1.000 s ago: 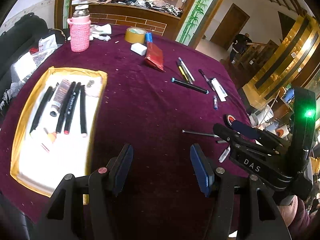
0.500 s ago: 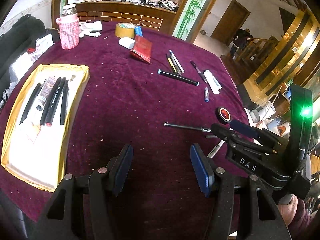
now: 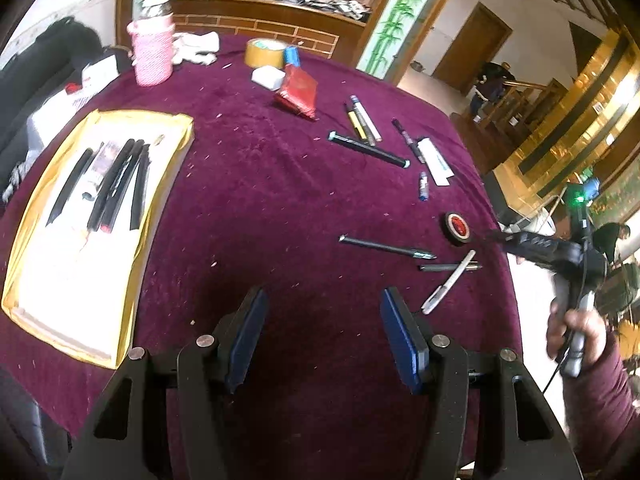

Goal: Organize objects
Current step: 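Grasp the black tape roll by its rim with the right tool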

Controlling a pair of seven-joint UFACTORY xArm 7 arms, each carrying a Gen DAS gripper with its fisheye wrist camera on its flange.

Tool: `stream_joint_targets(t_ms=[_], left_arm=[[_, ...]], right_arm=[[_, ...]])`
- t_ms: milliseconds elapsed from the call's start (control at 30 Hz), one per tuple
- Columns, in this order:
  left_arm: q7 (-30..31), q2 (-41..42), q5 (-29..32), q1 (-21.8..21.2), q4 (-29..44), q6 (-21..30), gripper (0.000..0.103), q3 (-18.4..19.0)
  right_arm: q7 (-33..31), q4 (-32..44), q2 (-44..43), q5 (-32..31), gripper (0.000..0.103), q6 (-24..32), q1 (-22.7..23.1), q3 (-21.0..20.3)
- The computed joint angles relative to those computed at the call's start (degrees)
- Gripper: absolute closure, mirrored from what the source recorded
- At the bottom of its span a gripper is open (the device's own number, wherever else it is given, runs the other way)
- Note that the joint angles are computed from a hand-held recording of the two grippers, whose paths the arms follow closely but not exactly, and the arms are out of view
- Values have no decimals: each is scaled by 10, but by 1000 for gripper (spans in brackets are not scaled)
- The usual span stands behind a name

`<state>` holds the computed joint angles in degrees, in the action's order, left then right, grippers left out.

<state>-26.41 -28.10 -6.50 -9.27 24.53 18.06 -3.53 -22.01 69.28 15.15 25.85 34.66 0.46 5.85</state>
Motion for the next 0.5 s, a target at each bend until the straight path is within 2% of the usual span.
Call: stream_joint_targets(t_ms=[100, 200, 300, 500], left_arm=[[2, 2, -11, -4, -9, -2, 50, 10], [11, 8, -28, -16, -9, -8, 50, 20], [14, 9, -28, -18, -9, -11, 50, 15], [18, 0, -25, -22, -18, -7, 50, 7]], right_arm=[[-31, 23, 8, 6, 52, 19, -12, 3], [-60, 31, 16, -3, 52, 26, -1, 12], [-53, 38, 33, -52, 52, 6, 30, 9], [-33, 81, 92, -134, 53, 4, 58, 2]])
